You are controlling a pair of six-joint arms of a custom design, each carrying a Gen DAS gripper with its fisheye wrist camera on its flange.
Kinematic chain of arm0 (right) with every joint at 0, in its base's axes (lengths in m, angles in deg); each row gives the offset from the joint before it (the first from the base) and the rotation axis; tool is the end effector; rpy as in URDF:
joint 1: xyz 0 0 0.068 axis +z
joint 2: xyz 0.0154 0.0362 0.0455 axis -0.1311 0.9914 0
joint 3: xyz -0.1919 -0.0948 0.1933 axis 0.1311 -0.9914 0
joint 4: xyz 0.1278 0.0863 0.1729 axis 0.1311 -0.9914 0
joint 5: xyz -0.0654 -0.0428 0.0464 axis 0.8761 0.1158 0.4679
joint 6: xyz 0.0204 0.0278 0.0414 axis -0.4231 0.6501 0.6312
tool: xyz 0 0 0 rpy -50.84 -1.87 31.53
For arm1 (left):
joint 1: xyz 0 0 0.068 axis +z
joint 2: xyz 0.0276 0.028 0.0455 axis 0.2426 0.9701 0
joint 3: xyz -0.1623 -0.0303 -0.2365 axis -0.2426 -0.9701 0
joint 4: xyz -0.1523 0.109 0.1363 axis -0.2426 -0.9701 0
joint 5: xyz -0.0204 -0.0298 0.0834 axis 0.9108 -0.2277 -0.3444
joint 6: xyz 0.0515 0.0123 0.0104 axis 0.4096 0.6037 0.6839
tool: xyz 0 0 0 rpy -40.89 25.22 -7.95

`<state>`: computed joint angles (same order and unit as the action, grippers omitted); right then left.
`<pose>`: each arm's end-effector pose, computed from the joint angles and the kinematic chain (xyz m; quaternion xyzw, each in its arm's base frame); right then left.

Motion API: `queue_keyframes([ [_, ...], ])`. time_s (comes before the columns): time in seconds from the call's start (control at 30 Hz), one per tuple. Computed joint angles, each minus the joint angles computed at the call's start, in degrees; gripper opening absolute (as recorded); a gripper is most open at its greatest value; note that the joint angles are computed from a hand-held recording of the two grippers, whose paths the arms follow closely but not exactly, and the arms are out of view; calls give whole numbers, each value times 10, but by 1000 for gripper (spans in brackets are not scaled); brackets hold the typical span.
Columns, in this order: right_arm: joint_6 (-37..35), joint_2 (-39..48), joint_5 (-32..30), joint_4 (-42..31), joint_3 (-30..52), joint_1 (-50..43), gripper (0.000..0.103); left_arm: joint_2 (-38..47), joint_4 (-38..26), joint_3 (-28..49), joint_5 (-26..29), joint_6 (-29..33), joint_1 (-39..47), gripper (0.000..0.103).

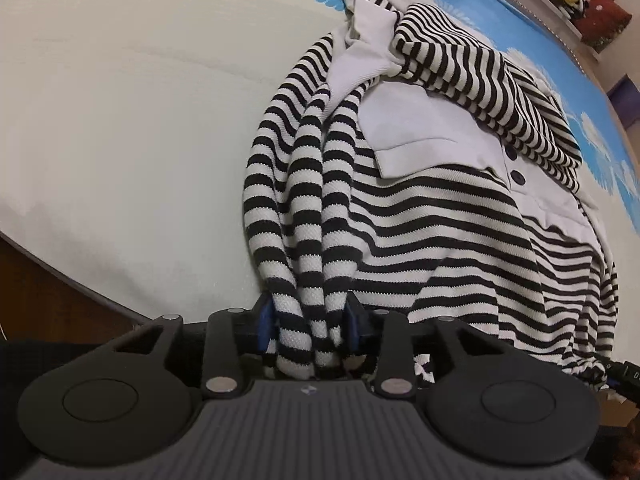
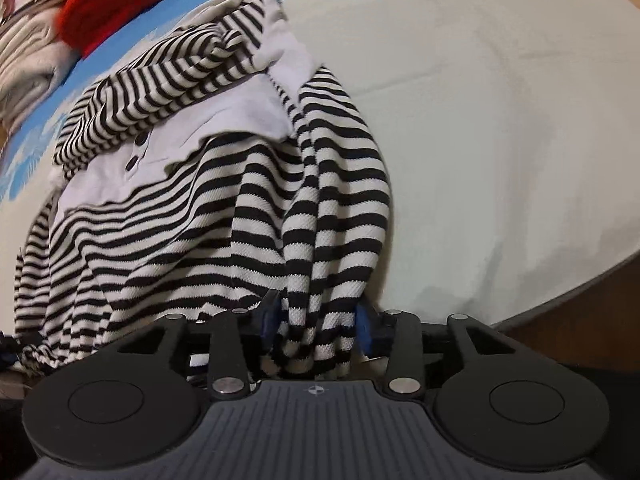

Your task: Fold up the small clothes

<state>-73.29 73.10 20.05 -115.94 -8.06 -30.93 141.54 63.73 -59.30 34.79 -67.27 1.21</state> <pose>0.3345 -0.1288 0.1493 -0.1484 0.9620 0.1328 0.1871 0.1445 -0.0275 0.1020 -0.4022 0.8913 -0.0580 0.2013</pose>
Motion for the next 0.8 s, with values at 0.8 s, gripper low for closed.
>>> queue_keyframes([
  [0.8,-11,-45,-209,-133,122,-81,9,-251,-258,102,-168,-2,-150,9],
])
